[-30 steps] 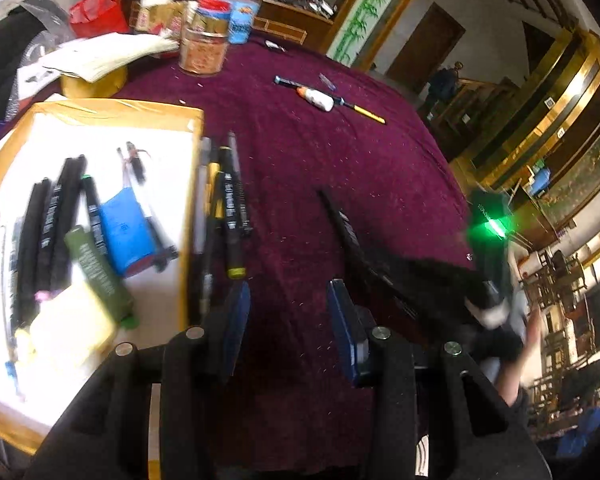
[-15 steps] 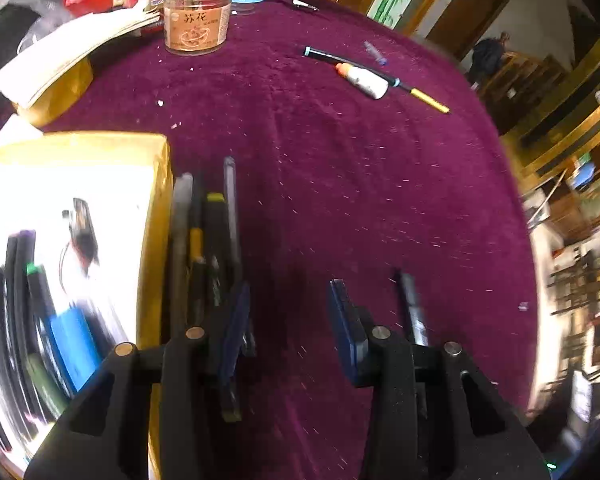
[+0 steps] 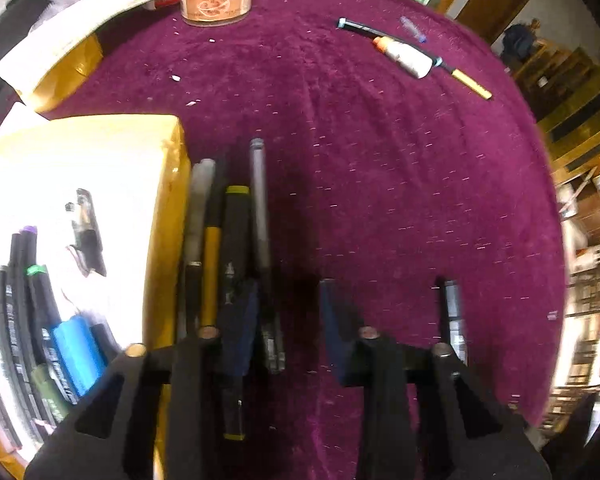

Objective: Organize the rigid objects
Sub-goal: 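Grasp a black marker with the right gripper while the left grasps a clear gel pen, then carry black marker and gel pen into the tray and open both grippers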

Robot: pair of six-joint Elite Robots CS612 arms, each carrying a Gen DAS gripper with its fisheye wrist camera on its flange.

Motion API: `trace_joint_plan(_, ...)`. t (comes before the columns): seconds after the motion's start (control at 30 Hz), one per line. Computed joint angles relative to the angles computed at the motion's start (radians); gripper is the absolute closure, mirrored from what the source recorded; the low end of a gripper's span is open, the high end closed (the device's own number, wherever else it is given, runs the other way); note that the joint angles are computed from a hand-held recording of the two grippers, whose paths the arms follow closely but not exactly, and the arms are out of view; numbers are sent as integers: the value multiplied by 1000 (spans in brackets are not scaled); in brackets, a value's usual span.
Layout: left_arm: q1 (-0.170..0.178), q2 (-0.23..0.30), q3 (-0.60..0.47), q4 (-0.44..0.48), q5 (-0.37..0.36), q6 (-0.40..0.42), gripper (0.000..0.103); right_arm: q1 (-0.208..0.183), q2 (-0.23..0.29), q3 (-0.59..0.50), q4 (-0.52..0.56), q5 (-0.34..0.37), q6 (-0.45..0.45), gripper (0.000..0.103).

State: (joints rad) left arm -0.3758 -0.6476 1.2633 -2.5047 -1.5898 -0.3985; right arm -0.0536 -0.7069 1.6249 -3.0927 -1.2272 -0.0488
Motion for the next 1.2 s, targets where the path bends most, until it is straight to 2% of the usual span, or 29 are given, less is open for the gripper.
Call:
trace_joint_plan(0.07,0,6,-3,2,12,-6,85,0,1,-1,1,0,-1,88)
trace_joint_plan(0.13,8,6,3,-18,-14,-26,86,0,1,-1,1,1,0,88)
trace_joint_plan(0.2,6,-2,22,-34,7,-27,96,-1,1,-1,-1,0,1,88)
trace_joint_plan(0.5,-13,-115,236,-124,-105,-9,96,3,1,-1,-2,-10,0,88)
trace_joint_plan(0.57,-24,-125,268,-157,-62,-7,95,3,1,-2,-1,-10,0,88)
trace_joint_plan(0.67,-23,-126,282,-197,-55,-16,96,5,1,-2,-2,-18,-4,88)
trace_joint_plan(0.83,-53,-126,311,-267,42,46,96,10,-1,-1,-4,-36,-16,88)
trace_joint_plan(0.97,-65,-137,337,-298,69,50,96,13,-2,3,-11,-45,-21,88)
trace_joint_plan(1.03,-63,-141,347,-310,57,53,96,14,-3,3,-11,-47,-28,89)
trace_joint_plan(1.2,-52,-145,360,-343,-31,47,96,21,-4,4,-9,-58,-62,89)
